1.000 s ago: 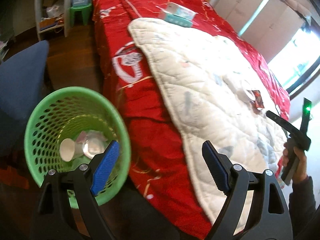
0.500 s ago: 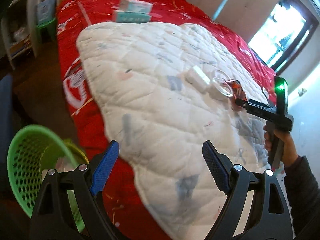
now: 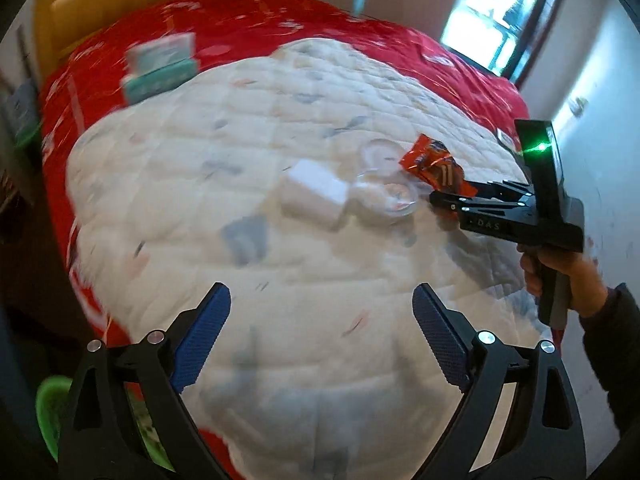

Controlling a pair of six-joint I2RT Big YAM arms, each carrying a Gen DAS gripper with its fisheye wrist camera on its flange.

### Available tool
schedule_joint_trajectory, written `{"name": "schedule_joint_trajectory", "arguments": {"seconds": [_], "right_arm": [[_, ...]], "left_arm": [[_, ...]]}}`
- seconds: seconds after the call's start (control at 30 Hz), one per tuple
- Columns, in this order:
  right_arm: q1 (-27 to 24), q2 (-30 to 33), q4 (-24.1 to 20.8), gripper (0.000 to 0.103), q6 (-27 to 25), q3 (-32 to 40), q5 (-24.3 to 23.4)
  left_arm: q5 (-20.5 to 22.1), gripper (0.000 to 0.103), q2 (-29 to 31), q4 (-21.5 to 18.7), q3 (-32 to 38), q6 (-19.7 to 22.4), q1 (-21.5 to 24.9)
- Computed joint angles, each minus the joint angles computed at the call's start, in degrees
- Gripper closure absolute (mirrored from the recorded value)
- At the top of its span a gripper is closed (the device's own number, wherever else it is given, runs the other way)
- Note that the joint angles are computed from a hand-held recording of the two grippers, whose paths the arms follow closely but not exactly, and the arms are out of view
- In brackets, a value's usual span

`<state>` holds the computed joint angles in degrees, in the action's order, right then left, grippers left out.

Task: Collect trash
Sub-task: 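Grasp the orange snack wrapper with the right tool while the left tool grasps the labeled cup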

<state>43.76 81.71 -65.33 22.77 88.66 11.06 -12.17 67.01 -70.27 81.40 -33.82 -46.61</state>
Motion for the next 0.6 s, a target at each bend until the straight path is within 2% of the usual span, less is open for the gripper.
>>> {"name": "schedule_joint_trajectory", "arguments": {"seconds": [0.27, 0.43, 0.6], "right_arm": [[0.2, -6.0, -0.5, 0.048, -1.2, -4.1, -0.2], [0.1, -9.3, -0.8, 0.048, -1.2, -6.1, -0.8], [0.1, -11.8, -1.0, 0.048, -1.6, -7.9, -1.2]], "left_arm": [[2.5, 0.011, 10.2, 1.7, 7.9, 12.5, -0.2], [2.0, 0.01, 15.2, 1.9, 11.7, 17.0, 0.2], [4.5, 0.008, 19.7, 1.2, 15.4, 20.9, 1.7]]}}
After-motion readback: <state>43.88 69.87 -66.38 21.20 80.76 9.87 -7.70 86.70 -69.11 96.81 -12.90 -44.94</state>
